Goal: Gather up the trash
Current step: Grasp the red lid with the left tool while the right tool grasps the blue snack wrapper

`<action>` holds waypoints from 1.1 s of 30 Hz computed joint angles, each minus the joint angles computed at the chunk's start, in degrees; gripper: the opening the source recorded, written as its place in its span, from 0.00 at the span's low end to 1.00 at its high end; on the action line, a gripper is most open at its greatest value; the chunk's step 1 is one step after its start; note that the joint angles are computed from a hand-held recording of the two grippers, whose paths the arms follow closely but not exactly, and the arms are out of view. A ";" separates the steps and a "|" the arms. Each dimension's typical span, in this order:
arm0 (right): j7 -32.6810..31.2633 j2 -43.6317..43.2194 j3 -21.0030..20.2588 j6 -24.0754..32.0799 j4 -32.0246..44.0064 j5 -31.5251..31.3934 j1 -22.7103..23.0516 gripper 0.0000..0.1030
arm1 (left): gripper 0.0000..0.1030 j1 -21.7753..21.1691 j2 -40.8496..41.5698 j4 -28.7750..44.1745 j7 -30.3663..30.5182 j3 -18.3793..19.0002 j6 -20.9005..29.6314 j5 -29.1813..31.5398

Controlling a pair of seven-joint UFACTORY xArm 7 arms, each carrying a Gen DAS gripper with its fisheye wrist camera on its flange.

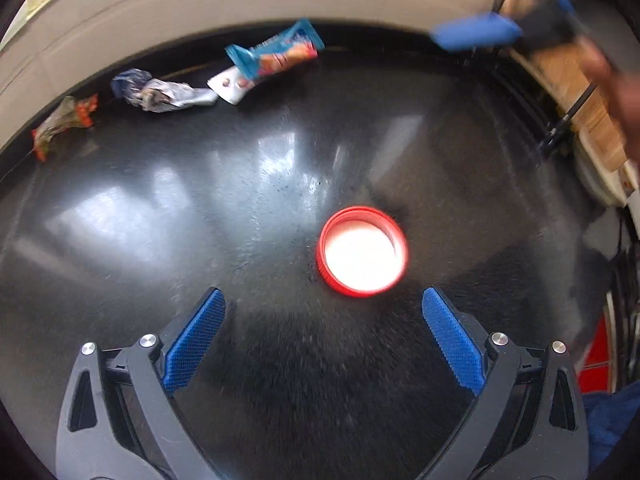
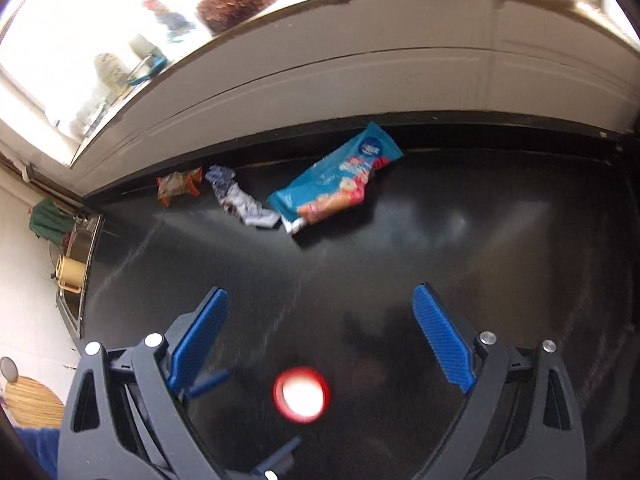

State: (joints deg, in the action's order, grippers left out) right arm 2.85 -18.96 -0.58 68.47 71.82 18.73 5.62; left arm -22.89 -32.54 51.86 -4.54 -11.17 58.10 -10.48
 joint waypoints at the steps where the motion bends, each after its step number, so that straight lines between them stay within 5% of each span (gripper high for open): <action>1: -0.48 3.18 -0.30 -0.71 1.57 0.97 0.23 0.87 | 0.93 -0.08 0.59 -0.26 0.10 -0.15 -0.97 -0.11; 5: -0.82 12.80 0.22 -2.01 7.09 2.81 -0.14 0.80 | 0.93 0.01 2.60 -0.53 0.37 -2.00 -5.29 2.79; 10: 0.26 20.93 1.68 -1.79 11.51 4.06 -1.30 0.65 | 0.75 -0.87 4.07 -0.43 1.53 -3.31 -8.30 6.34; 13: -0.30 21.50 2.20 -1.71 11.44 6.09 -2.08 0.32 | 0.49 -1.77 4.77 0.38 2.38 -2.71 -8.52 5.91; 16: -1.45 19.90 2.62 -2.98 10.18 6.04 -2.08 0.15 | 0.47 -2.48 5.50 1.62 3.50 -1.10 -7.16 3.42; 26: -1.81 8.70 0.75 -3.34 3.72 8.75 -1.78 0.07 | 0.47 1.64 2.12 4.43 0.03 0.74 0.19 3.00; 33: -1.60 2.36 -0.37 6.98 -3.02 8.20 -1.16 0.07 | 0.47 5.43 -4.38 3.24 -5.17 2.47 5.24 1.94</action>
State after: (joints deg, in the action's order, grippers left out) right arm 1.25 -16.60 -0.95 75.45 68.80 26.93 4.47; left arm -17.46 -36.93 55.10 -9.71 -8.70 63.34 -8.54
